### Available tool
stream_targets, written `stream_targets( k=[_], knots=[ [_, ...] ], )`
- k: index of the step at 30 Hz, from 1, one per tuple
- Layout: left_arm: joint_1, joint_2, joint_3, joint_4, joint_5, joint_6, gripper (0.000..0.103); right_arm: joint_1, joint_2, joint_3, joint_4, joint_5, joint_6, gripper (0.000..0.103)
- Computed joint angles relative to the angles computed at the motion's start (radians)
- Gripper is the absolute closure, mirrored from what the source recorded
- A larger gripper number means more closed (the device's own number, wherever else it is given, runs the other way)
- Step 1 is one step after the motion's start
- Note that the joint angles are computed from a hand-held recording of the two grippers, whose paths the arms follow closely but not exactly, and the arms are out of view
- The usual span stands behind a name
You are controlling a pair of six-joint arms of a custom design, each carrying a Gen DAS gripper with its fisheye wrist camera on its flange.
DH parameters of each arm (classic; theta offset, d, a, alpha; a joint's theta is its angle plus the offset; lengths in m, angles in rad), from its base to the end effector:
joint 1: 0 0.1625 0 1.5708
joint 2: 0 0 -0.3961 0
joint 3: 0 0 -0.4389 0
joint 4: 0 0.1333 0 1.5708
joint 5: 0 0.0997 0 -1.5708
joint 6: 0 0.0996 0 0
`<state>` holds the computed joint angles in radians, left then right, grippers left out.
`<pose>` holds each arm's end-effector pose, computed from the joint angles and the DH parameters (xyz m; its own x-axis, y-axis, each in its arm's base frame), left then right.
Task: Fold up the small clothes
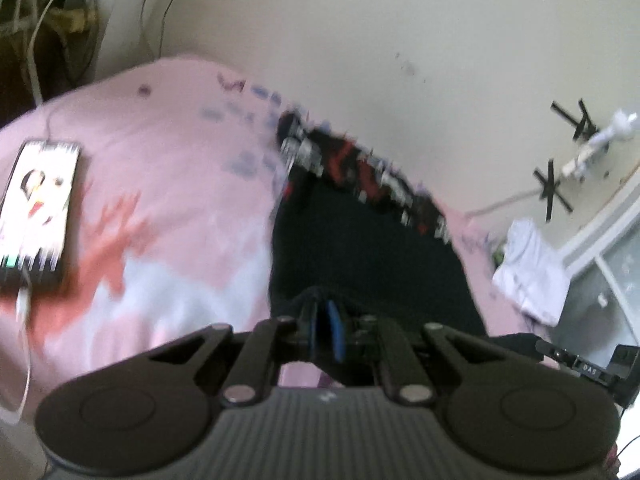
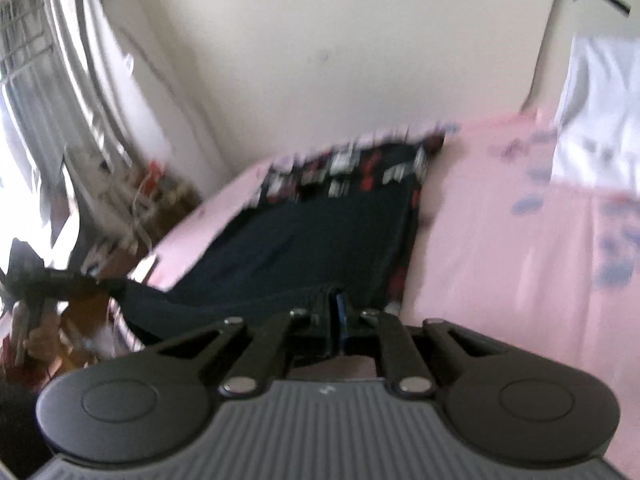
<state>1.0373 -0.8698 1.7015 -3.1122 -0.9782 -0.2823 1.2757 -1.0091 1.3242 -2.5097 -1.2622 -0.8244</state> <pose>-0.1834 -0.6821 0.1431 -0.9712 -0.0778 -0.2254 0.1200 0.6575 -0.7438 -0.0659 -0.7791 0.3429 -0.8273 -0.4972 0.2614 -0.5468 0.6061 -0.5776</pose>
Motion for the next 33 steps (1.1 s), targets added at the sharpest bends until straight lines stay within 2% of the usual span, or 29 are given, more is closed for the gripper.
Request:
stream_targets(
  k=[5, 7, 9, 11, 12, 13, 15, 17, 19, 22, 25, 27, 29, 30, 31, 33],
  knots=[
    [0.048, 0.109, -0.224, 0.045, -0.042, 0.083, 0.096, 0.052, 0.161, -0.232, 0.006, -0.028, 0.025, 0.101],
    [0.077, 0.175, -0.354, 0.109, -0.049, 0.088, 0.096, 0.075, 0.254, -0.358, 0.004, -0.069, 0.047, 0.102],
    [0.099, 0.252, -0.484, 0.157, -0.018, 0.080, 0.085, 0.094, 0.376, -0.514, -0.036, -0.134, 0.115, 0.099],
    [0.114, 0.325, -0.607, 0.224, 0.062, 0.049, 0.071, 0.109, 0.491, -0.670, -0.073, -0.240, 0.137, 0.070],
    [0.120, 0.340, -0.634, 0.253, 0.082, 0.023, 0.070, 0.109, 0.517, -0.711, -0.062, -0.266, 0.161, 0.063],
    [0.126, 0.337, -0.629, 0.252, 0.061, 0.030, 0.068, 0.104, 0.513, -0.719, -0.009, -0.250, 0.179, 0.063],
    [0.131, 0.324, -0.599, 0.231, 0.030, 0.092, 0.054, 0.087, 0.470, -0.674, 0.078, -0.158, 0.158, 0.064],
    [0.122, 0.338, -0.600, 0.215, 0.076, 0.161, 0.044, 0.095, 0.432, -0.598, 0.060, -0.156, 0.070, 0.059],
    [0.122, 0.366, -0.636, 0.243, 0.076, 0.195, 0.041, 0.110, 0.423, -0.563, 0.048, -0.165, -0.012, 0.050],
    [0.126, 0.412, -0.701, 0.295, 0.068, 0.221, 0.042, 0.131, 0.454, -0.577, 0.024, -0.218, -0.092, 0.046],
    [0.118, 0.459, -0.748, 0.335, 0.087, 0.285, 0.056, 0.137, 0.461, -0.568, -0.022, -0.281, -0.082, 0.043],
    [0.109, 0.462, -0.736, 0.339, 0.105, 0.326, 0.095, 0.130, 0.452, -0.555, -0.016, -0.298, -0.071, 0.042],
    [0.104, 0.463, -0.717, 0.316, 0.135, 0.349, 0.096, 0.123, 0.444, -0.541, -0.016, -0.328, -0.073, 0.043],
    [0.103, 0.462, -0.707, 0.294, 0.145, 0.354, 0.096, 0.118, 0.438, -0.530, -0.009, -0.338, -0.078, 0.067],
    [0.104, 0.460, -0.698, 0.280, 0.155, 0.353, 0.096, 0.117, 0.443, -0.532, -0.002, -0.360, -0.079, 0.103],
    [0.104, 0.456, -0.686, 0.259, 0.188, 0.344, 0.097, 0.110, 0.437, -0.512, -0.036, -0.350, -0.057, 0.103]
  ],
)
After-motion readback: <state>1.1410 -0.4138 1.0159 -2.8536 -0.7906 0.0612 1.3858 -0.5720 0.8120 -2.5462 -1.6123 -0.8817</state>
